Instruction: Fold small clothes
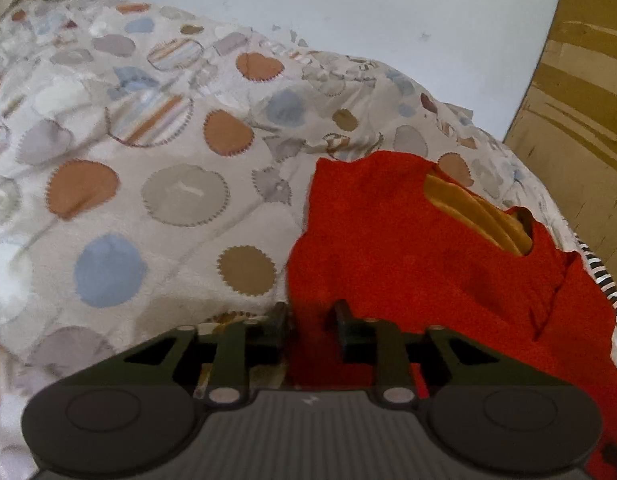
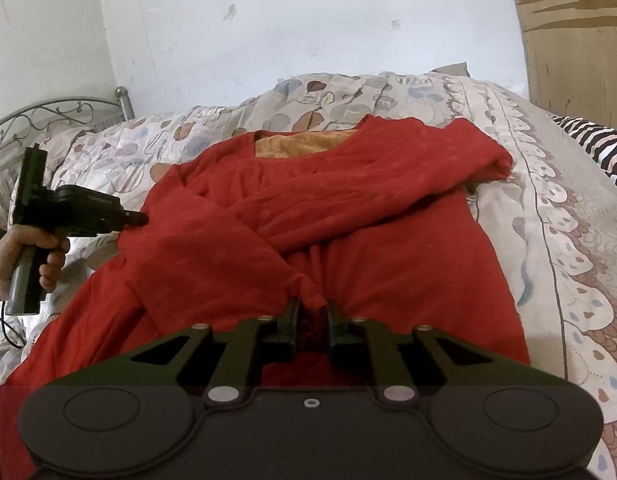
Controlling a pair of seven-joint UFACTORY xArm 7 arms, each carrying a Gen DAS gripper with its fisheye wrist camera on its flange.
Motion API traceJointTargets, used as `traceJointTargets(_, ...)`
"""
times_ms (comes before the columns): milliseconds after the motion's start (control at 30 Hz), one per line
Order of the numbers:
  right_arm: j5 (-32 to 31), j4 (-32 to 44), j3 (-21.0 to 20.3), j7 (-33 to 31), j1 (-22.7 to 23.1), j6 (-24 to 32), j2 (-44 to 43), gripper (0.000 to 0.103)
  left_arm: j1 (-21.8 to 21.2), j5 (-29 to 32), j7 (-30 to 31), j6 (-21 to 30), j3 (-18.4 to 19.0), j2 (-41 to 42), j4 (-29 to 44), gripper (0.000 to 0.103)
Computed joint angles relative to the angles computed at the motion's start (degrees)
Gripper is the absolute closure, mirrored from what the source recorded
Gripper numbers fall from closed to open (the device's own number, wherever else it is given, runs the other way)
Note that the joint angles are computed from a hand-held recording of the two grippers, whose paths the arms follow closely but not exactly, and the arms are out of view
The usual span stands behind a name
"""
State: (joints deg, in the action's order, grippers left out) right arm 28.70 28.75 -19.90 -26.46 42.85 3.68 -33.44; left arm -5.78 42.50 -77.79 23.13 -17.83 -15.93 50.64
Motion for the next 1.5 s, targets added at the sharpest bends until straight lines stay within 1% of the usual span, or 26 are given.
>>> traceJointTargets(33, 0.0, 0.0, 0.0, 0.0, 0.0, 0.1, 0.0, 0.086, -0.2, 0.1, -0.1, 1.5, -0.5, -0.6, -0.1, 0.059)
traceJointTargets(100, 0.2, 0.0, -0.6, -0.3, 0.7, 0.1, -0.1, 0.084, -0.6, 1.2, -1.2, 5.5, -2.3, -2.7, -0.8, 0.043)
traceJointTargets(133, 0.4, 0.1, -1.1, -0.6, 1.2, 0.1, -0.2, 0.082, -1.0, 1.5, -1.7, 6.8, -3.0, -3.7, -1.2, 0.04)
traceJointTargets(167, 0.7, 0.1, -1.8, -0.9, 1.8, 0.2, -0.4, 0.081, -1.3, 2.0, -2.8, 8.2, -4.0, -5.1, -2.0, 0.031)
traceJointTargets(200, 1.0, 0.1, -2.5, -1.4, 2.6, 0.3, -0.7, 0.078, -1.5, 2.5, -3.7, 9.5, -5.0, -6.3, -2.4, 0.022)
traceJointTargets(233, 1.4, 0.0, -3.4, -2.0, 3.5, 0.4, -1.2, 0.073, -1.8, 3.1, -5.0, 11.3, -6.4, -7.8, -3.0, 0.018)
traceJointTargets(267, 1.7, -0.1, -4.1, -2.7, 4.2, 0.5, -1.7, 0.07, -2.3, 3.0, -5.5, 13.1, -7.5, -9.0, -3.4, 0.015)
traceJointTargets(333, 2.3, -0.5, -5.3, -3.9, 5.5, 0.4, -2.7, 0.061, -4.3, 1.4, -5.0, 16.5, -8.9, -10.7, -4.0, 0.015)
traceJointTargets(433, 2.8, -1.2, -6.1, -5.0, 6.2, 1.0, -4.8, 0.051, -7.9, -2.8, -3.3, 18.7, -9.6, -12.8, -5.4, 0.015)
traceJointTargets(467, 2.7, -1.4, -5.2, -4.4, 5.0, 1.8, -5.2, 0.05, -8.7, -3.7, -3.2, 19.1, -10.1, -13.6, -5.9, 0.014)
traceJointTargets(500, 2.1, -1.8, -3.1, -3.1, 2.3, 3.4, -5.8, 0.05, -9.5, -4.8, -3.1, 19.8, -10.7, -14.4, -6.4, 0.014)
traceJointTargets(567, -0.3, -3.9, 2.9, -0.9, -4.6, 5.8, -8.1, 0.044, -11.6, -7.8, -2.3, 21.1, -11.2, -16.1, -7.6, 0.013)
traceJointTargets(633, -3.3, -7.7, 7.5, 0.0, -10.2, 7.7, -13.3, 0.038, -13.5, -10.7, -1.5, 22.2, -11.6, -17.8, -9.0, 0.011)
traceJointTargets(700, -6.0, -11.8, 10.3, 0.6, -13.9, 9.7, -19.7, 0.038, -14.8, -13.2, -1.9, 23.7, -12.4, -20.0, -10.8, 0.008)
traceJointTargets(733, -7.5, -14.2, 12.0, 1.2, -16.2, 11.1, -24.1, 0.036, -15.5, -14.7, -3.0, 23.7, -12.5, -21.9, -12.4, 0.007)
traceJointTargets(767, -8.7, -15.8, 12.7, 1.7, -17.7, 12.8, -27.6, 0.036, -16.1, -16.0, -4.2, 23.0, -12.5, -23.9, -14.1, 0.006)
traceJointTargets(833, -10.7, -18.3, 13.7, 3.2, -20.6, 17.1, -35.0, 0.032, -17.9, -19.2, -4.8, 22.2, -11.9, -27.7, -17.1, 0.006)
traceJointTargets(867, -11.4, -18.8, 14.1, 4.4, -22.1, 20.4, -38.5, 0.03, -18.6, -20.1, -4.3, 22.2, -11.9, -29.4, -18.2, 0.006)
traceJointTargets(900, -12.1, -19.0, 14.0, 5.2, -23.3, 23.3, -40.9, 0.026, -18.9, -20.8, -3.5, 22.7, -12.2, -30.5, -18.6, 0.006)
traceJointTargets(933, -12.7, -19.1, 14.1, 6.3, -24.8, 26.8, -43.5, 0.022, -19.3, -21.5, -2.5, 24.2, -12.7, -31.3, -18.4, 0.006)
traceJointTargets(1000, -13.7, -19.7, 14.2, 7.4, -26.5, 31.6, -47.9, 0.022, -19.4, -22.8, -1.2, 27.1, -13.9, -32.0, -17.3, 0.004)
traceJointTargets(1067, -15.2, -19.7, 14.8, 8.4, -28.7, 37.4, -52.3, 0.014, -19.5, -24.3, -0.5, 29.7, -14.5, -32.5, -16.1, 0.001)
traceJointTargets(1167, -17.1, -19.2, 14.4, 8.9, -31.7, 45.5, -57.8, 0.01, -20.3, -26.9, 0.1, 33.4, -14.6, -34.2, -15.2, 0.001)
traceJointTargets(1233, -18.8, -18.8, 15.4, 9.7, -34.4, 50.3, -61.1, 0.004, -20.8, -28.5, -0.1, 36.5, -15.1, -35.8, -14.5, 0.001)
traceJointTargets(1367, -21.9, -19.5, 15.2, 8.9, -37.8, 56.7, -68.7, 0.001, -20.5, -29.2, -0.3, 40.8, -17.5, -38.5, -12.7, 0.001)
traceJointTargets(1500, -24.8, -21.8, 18.4, 5.8, -37.7, 57.5, -74.3, 0.001, -19.4, -28.4, 0.6, 42.9, -20.6, -38.6, -10.1, 0.001)
